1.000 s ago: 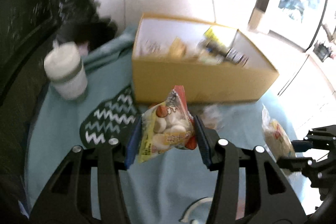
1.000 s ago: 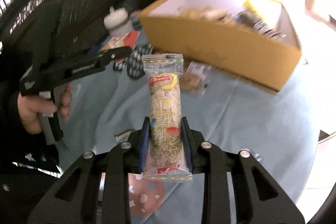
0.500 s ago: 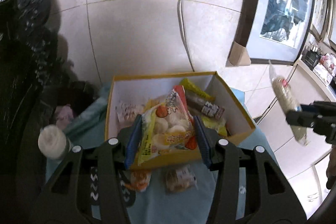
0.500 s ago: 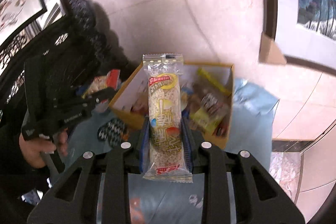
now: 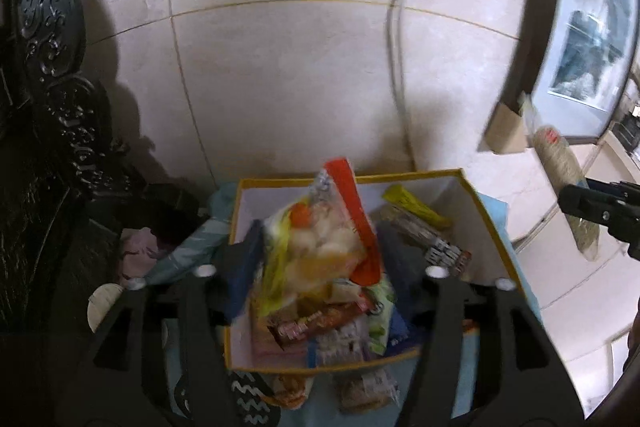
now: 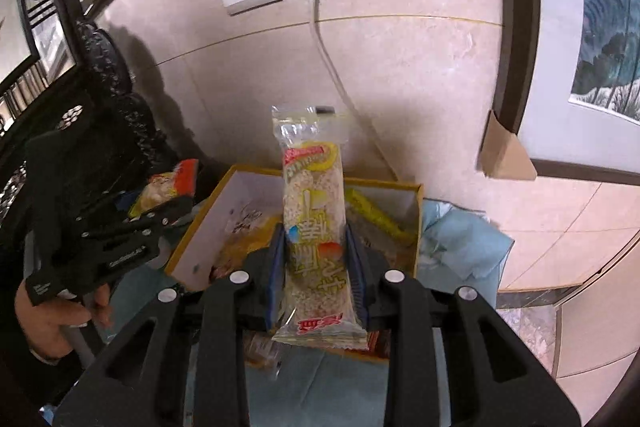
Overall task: Organize snacks
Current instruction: 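Carry bun bag and rice-stick bag over the yellow box and open both tools, then grasp the orange pastry bag with left tool while right grasps clear bread bag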
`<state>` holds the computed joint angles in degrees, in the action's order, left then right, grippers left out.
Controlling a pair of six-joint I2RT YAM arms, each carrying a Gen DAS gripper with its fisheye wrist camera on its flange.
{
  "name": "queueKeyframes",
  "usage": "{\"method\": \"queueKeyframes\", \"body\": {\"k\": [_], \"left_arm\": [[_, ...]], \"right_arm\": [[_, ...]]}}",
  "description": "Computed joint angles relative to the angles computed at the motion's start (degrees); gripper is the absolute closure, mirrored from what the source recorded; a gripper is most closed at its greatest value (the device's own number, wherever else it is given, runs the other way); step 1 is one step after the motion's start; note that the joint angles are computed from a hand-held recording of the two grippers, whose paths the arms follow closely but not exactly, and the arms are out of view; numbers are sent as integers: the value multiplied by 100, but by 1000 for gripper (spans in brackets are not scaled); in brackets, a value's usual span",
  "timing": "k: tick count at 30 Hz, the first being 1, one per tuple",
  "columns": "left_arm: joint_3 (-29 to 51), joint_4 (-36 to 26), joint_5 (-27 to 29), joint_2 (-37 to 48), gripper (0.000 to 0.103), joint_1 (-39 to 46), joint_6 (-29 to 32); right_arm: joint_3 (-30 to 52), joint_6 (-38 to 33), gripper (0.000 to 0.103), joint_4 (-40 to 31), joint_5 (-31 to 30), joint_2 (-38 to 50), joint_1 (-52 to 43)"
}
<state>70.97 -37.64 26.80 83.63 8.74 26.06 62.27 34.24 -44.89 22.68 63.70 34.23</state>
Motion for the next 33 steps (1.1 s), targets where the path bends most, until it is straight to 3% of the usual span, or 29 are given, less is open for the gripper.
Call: {"method": "queueKeyframes", "body": {"k": [1, 2, 9, 14, 19, 24, 27, 33], "left_arm": [[23, 29, -102, 78, 3, -30, -81], [-60, 206, -338, 119, 2, -62, -213], [-615, 231, -292, 68, 2, 413, 225], [-1265, 121, 95, -265, 2, 1129, 837], [-1910, -97, 593, -330, 2, 2127, 1852], [-2771, 414, 162, -65, 2, 2649, 2896], [-3044, 963, -126, 142, 2, 2615, 2825], [-3017, 1630, -151, 557, 2, 2231, 2067]], "right_arm": [[51, 102, 47, -56, 142, 159, -37], [25, 169, 42, -40, 238, 192, -39], [-654, 556, 42, 197, 208, 9, 418], [-1221, 1316, 42, 196, 345, -140, 1209], [-1662, 2152, 42, 324, 490, 11, 2103], [-1978, 2794, 42, 847, 255, 849, 2715], [-2004, 2902, 42, 1239, 95, 1364, 2784], [-1781, 2640, 42, 2000, -212, 2367, 2500]]}}
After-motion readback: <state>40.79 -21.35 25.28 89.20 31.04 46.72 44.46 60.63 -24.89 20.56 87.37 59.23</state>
